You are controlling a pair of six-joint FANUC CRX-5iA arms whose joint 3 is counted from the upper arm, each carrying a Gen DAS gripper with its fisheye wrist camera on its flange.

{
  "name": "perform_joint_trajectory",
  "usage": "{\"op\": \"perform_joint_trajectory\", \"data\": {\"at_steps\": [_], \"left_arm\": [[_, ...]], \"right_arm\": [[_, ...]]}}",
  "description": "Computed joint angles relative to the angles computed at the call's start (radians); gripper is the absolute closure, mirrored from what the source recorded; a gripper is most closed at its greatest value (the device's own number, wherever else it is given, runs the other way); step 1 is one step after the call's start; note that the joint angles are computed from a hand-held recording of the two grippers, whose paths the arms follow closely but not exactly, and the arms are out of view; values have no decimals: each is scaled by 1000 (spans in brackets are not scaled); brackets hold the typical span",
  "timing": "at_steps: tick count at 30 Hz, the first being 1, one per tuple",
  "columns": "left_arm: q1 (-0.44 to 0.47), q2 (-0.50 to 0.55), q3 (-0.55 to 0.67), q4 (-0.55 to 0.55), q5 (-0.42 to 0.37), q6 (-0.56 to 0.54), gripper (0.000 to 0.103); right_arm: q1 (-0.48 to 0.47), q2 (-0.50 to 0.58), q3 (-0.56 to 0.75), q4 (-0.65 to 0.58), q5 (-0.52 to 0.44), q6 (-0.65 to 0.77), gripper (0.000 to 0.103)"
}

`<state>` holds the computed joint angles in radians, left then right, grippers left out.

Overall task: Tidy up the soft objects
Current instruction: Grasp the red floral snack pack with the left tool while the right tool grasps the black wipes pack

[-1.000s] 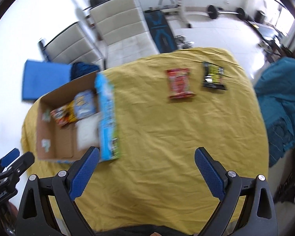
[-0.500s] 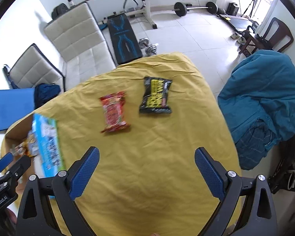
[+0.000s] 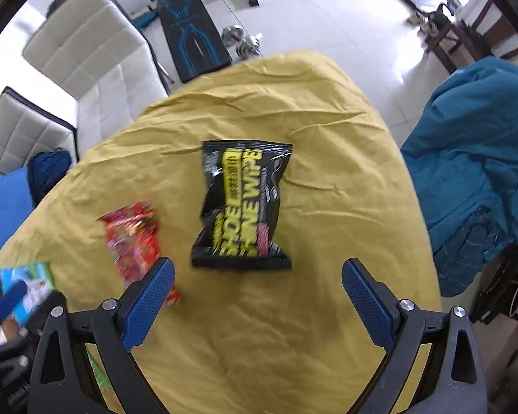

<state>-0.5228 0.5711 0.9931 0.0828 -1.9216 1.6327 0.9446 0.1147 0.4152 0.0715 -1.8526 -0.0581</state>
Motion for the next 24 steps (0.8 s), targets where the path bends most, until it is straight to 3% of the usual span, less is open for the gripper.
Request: {"op": "perform_joint_trajectory", "data": {"at_steps": [12,14,15,16,18,24], "left_arm": [[-58,122,-3,45,-16,61,5],[-60,105,-44,36,7,51,15],[-59,94,-63,28,17,46,34],[-61,69,-87,-2,41,35,46],[-49,45,-117,7,63,20,60],[-6,16,-144,-35,71,23,58]], "right_arm": [[-106,-46,-110,-71,81,58,4],[-109,-45,-115,-77,90,76,4],[-113,-43,-118,-82,94,87,4],[-115,-43,-120,-87,97,94,4],[-123,-32,-111,-104,107,119,4],[-152,30,-68,-143,119,153,8]]}}
